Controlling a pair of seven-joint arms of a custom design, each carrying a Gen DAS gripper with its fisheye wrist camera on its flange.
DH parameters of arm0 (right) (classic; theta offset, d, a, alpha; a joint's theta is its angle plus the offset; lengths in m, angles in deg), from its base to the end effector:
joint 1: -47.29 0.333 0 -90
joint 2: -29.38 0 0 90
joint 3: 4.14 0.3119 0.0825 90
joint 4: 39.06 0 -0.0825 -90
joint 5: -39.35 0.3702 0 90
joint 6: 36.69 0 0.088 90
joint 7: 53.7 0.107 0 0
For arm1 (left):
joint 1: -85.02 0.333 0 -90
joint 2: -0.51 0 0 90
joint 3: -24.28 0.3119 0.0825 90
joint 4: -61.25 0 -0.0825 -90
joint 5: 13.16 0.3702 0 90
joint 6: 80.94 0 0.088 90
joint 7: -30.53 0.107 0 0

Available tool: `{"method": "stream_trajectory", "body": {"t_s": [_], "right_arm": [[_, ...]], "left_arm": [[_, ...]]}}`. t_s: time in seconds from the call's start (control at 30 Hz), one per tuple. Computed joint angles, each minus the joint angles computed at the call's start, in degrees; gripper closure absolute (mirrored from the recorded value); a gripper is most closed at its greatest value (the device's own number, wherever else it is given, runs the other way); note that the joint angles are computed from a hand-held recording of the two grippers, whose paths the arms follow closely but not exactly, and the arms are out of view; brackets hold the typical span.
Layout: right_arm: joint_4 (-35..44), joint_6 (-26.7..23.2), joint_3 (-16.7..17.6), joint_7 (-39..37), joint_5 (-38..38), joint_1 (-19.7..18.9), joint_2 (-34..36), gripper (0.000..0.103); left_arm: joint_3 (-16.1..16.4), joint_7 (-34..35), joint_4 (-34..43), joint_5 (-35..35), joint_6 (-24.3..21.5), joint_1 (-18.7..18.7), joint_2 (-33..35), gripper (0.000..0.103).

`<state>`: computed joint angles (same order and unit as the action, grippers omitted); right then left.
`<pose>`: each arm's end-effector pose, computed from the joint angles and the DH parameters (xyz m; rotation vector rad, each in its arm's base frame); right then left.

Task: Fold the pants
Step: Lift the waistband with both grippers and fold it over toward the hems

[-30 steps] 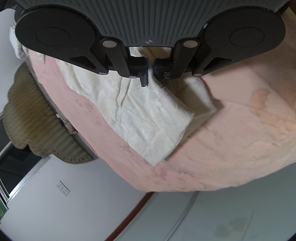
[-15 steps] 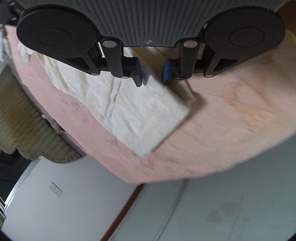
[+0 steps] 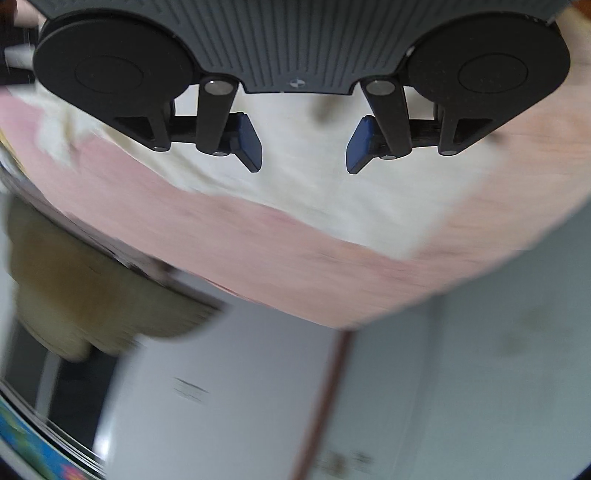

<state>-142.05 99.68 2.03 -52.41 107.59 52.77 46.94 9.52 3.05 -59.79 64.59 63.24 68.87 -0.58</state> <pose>0.6364 0.1348 0.4162 -2.0665 0.6827 -0.1436 0.4752 -0.2952 0.4653 -1.9550 1.1606 -0.9672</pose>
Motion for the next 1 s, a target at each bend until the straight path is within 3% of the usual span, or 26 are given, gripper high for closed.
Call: {"method": "stream_trajectory", "body": {"t_s": [0.17,0.3,0.4,0.53,0.77,0.83,0.87,1.0], "right_arm": [[4.9,16.2,-0.9,12.1,6.5,-0.2,4.6,0.072],[9.7,18.5,0.8,19.2,6.4,-2.2,8.7,0.072],[13.7,16.6,1.5,25.2,4.3,-3.4,12.1,0.071],[17.3,20.4,0.8,34.6,-1.8,-2.8,15.9,0.071],[22.5,21.8,3.3,42.4,-7.0,-5.1,20.7,0.072],[21.9,22.4,4.8,41.0,-6.6,-6.3,20.5,0.090],[21.1,22.9,6.4,38.7,-4.6,-7.6,20.1,0.095],[18.4,22.4,12.3,25.8,10.4,-13.6,17.9,0.098]], "left_arm": [[1.3,8.7,9.8,0.1,16.1,-0.5,10.4,0.048],[1.4,24.6,17.3,-5.6,21.5,-2.7,17.9,0.048],[0.6,37.3,21.5,-9.6,20.5,-4.8,22.0,0.047],[0.9,49.6,26.6,-12.7,17.6,-7.9,26.8,0.046],[5.9,60.9,37.3,-13.9,8.3,-16.2,35.0,0.046],[8.4,60.2,38.2,-12.8,7.9,-18.3,35.8,0.055],[9.3,59.6,38.4,-12.1,7.6,-19.2,35.9,0.059],[11.2,57.1,38.9,-10.8,7.8,-20.3,36.2,0.087]]}}
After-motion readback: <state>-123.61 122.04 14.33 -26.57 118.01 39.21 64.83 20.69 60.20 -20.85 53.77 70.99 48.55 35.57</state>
